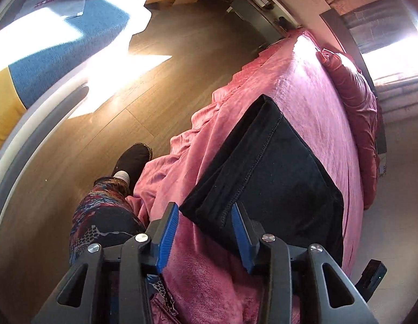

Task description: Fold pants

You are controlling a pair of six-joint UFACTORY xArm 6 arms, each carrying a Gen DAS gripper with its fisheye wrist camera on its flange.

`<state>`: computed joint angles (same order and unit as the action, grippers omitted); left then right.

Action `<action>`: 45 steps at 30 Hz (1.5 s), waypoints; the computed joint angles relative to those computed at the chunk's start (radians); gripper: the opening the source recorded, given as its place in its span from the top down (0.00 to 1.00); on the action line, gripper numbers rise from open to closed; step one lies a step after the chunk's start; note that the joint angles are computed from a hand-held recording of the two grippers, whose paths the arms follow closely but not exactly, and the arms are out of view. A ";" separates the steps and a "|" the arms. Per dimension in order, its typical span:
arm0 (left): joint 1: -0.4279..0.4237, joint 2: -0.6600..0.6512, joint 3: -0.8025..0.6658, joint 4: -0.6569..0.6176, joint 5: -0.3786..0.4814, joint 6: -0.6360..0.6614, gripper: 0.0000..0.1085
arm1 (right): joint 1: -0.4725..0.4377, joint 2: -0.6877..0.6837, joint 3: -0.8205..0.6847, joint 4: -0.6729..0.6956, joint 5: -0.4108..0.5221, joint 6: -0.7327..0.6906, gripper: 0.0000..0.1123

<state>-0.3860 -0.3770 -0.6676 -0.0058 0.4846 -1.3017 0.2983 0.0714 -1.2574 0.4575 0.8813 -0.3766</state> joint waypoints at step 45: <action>-0.261 0.740 -0.993 0.132 0.153 0.581 0.75 | -0.751 -0.208 0.201 0.156 -0.136 0.212 0.74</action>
